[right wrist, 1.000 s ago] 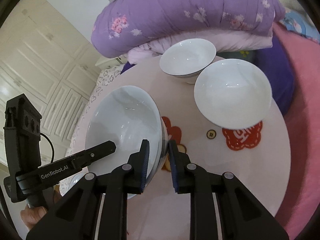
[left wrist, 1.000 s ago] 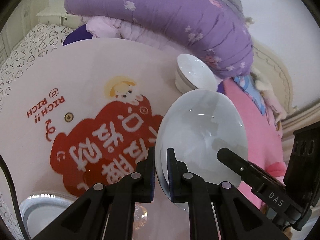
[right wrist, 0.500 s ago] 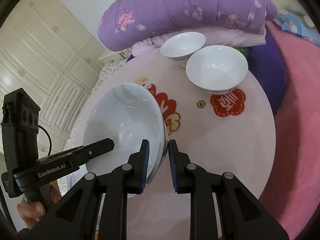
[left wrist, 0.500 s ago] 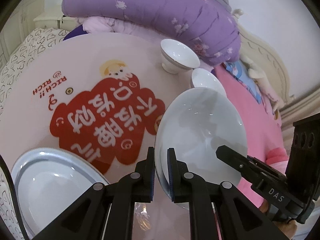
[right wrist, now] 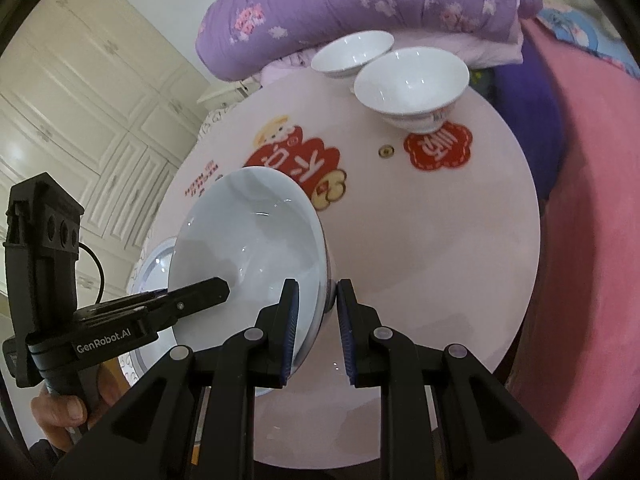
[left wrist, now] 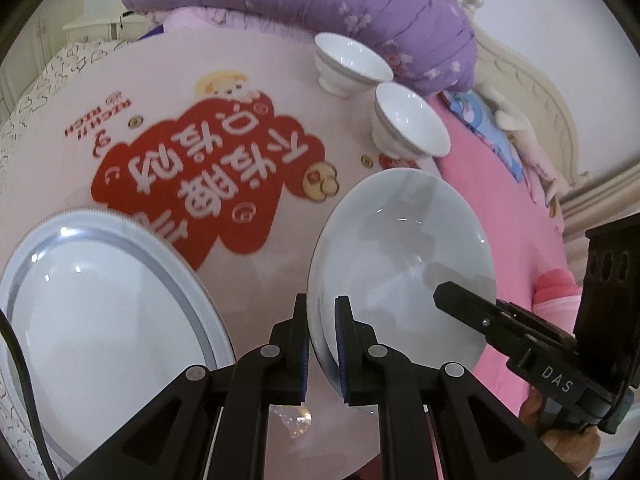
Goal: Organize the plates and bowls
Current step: 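Carry the white bowl with both tools toward the plate stack and lower it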
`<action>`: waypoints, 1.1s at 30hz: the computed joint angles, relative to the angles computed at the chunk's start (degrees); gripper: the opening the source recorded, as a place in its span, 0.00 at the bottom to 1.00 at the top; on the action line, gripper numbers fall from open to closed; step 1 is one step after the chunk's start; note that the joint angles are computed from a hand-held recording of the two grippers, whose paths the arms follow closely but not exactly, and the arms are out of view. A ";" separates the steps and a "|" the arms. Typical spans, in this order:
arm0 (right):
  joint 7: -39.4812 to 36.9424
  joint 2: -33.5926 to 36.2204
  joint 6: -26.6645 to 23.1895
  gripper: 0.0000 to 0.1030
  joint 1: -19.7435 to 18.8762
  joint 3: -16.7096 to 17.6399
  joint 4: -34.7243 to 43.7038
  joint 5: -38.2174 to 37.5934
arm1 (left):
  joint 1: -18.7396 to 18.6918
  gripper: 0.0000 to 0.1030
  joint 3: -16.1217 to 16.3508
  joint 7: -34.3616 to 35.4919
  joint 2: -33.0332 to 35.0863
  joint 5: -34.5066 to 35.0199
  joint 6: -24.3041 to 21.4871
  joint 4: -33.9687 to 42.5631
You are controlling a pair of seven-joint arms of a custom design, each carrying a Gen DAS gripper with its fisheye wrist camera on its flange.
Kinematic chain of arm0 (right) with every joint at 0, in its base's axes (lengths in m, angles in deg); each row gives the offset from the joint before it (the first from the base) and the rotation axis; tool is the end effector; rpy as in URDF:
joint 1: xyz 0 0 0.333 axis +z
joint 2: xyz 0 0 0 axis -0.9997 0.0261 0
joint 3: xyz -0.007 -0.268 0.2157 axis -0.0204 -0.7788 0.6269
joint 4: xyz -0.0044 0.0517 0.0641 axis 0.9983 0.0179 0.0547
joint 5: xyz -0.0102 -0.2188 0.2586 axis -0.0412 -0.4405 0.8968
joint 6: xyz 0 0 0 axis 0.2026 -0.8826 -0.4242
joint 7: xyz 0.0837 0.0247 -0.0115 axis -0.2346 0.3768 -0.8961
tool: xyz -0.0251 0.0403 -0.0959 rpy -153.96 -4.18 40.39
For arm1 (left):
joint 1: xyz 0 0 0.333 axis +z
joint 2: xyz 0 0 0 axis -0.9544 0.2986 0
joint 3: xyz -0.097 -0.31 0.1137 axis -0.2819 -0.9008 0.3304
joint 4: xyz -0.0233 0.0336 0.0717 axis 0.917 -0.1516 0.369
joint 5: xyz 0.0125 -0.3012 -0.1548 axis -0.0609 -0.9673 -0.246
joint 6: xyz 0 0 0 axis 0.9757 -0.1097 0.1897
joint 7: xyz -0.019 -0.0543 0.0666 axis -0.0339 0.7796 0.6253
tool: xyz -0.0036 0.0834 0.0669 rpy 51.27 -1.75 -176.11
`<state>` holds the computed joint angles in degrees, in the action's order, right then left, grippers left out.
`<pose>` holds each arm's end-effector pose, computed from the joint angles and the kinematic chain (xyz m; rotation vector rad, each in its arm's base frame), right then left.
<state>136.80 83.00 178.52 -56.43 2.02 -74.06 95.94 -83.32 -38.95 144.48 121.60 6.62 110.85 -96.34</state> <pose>0.5542 0.4002 0.3828 -1.8585 1.7707 0.0577 0.7326 -0.2655 0.3985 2.1700 -2.0355 0.7944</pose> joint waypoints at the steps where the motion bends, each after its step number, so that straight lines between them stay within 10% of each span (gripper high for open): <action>1: -0.11 -0.03 0.00 0.19 -0.08 0.13 -0.30 0.13 | -0.09 0.08 0.03 -0.07 -0.10 0.06 0.03 -0.43; 33: -2.91 1.57 -3.78 0.19 -1.21 1.40 0.03 2.68 | -1.03 0.10 0.11 -1.26 2.99 0.18 -3.07 2.00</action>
